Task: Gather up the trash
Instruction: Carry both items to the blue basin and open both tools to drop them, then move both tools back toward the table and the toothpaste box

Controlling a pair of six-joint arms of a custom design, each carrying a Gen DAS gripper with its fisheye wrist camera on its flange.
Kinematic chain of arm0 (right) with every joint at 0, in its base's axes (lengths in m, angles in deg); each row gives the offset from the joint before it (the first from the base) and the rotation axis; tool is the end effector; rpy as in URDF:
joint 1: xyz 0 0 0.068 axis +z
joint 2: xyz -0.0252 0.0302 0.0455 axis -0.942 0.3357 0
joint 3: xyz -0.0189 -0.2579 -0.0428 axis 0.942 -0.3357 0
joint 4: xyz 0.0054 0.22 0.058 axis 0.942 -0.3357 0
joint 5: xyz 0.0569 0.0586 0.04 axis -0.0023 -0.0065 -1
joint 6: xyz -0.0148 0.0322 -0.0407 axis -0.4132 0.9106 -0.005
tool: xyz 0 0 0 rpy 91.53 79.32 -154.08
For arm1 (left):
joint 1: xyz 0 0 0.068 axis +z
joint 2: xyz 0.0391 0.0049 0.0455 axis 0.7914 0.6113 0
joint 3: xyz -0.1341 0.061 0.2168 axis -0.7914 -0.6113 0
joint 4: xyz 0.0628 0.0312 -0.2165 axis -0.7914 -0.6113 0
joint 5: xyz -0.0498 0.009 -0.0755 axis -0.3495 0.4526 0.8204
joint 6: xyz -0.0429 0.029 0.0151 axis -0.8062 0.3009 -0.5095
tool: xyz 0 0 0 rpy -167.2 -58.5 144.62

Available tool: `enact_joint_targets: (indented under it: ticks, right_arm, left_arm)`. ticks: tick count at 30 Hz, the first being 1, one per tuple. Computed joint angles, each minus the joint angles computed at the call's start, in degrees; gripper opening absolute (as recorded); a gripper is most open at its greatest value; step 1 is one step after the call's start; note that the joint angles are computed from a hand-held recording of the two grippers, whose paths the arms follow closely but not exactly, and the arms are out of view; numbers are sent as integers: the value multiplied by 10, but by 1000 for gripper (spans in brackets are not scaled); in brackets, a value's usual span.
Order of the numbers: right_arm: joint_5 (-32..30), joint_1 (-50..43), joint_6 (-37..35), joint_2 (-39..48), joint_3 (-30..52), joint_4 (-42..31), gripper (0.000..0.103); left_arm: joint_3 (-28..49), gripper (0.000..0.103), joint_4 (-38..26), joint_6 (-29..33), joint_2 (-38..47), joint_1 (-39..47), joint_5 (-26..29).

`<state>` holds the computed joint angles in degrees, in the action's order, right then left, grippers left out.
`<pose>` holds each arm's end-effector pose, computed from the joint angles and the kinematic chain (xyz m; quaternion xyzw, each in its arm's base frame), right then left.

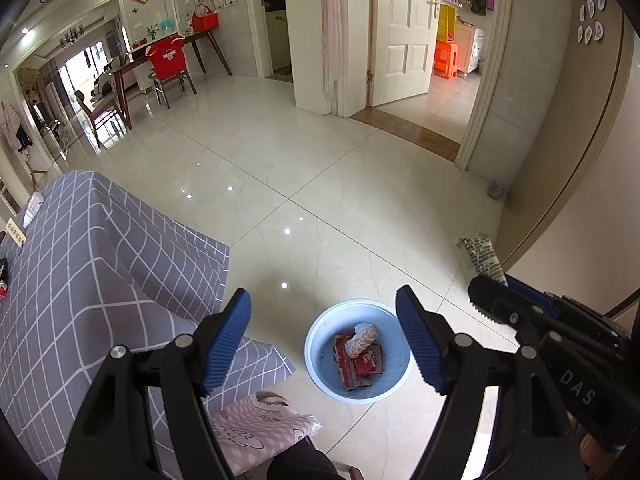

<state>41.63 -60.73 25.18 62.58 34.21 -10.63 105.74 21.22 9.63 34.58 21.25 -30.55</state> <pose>0.1609 0.0288 0.1972 0.1940 0.8828 0.1818 0.3872 0.2679 -0.1589 0.2218 0.2425 0.9156 -0.0579 0.3154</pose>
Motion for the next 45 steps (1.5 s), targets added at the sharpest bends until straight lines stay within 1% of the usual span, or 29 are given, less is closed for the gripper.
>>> enact_joint_targets:
  ticks: [2,4,5,10,16,19,23,26,28,30,33,36,39,41,44,45]
  right_arm:
    - [10,-2,-4,14,0,18,26]
    - [15,-2,-6,31,-1,34,53]
    - [31,-2,-1,38,-2,40,61]
    - [17,-18,-3,43,-13,52,61]
    - [35,5,3,28,-1,25,61]
    - [59,39,16,22,16,5,61]
    - [106,108,36,30,57,-19,61]
    - [146,170,52,52,96,-28,61]
    - [170,210,62,77,125,-28,61]
    - [196,257,66,118,172,-31,61]
    - [223,320,66,193,247,-28,61]
    - [236,372,59,288,347,-31,61]
    - [237,412,45,388,462,-46,61]
    - [234,431,35,455,545,-64,61]
    - [223,457,14,581,717,-117,61]
    - [220,461,9,611,760,-132,61]
  left_arm:
    - [-1,74,2,2,-2,5,-2]
    - [-1,75,2,3,-6,8,-8]
    - [-1,76,2,4,-7,11,-9]
    - [-8,77,7,12,-21,26,-8]
    - [-12,77,3,15,-42,41,-3]
    - [-16,77,-3,23,-61,54,4]
    - [-26,78,-12,38,-94,86,21]
    - [-33,78,-20,59,-126,133,46]
    - [-32,78,-32,81,-147,181,73]
    - [-32,78,-38,101,-161,230,99]
    - [-16,78,-59,154,-174,357,165]
    - [20,79,-78,197,-152,472,224]
    - [84,79,-95,239,-91,604,278]
    - [131,79,-105,252,-44,668,297]
    - [222,79,-127,264,43,756,314]
    - [249,79,-130,265,69,779,315]
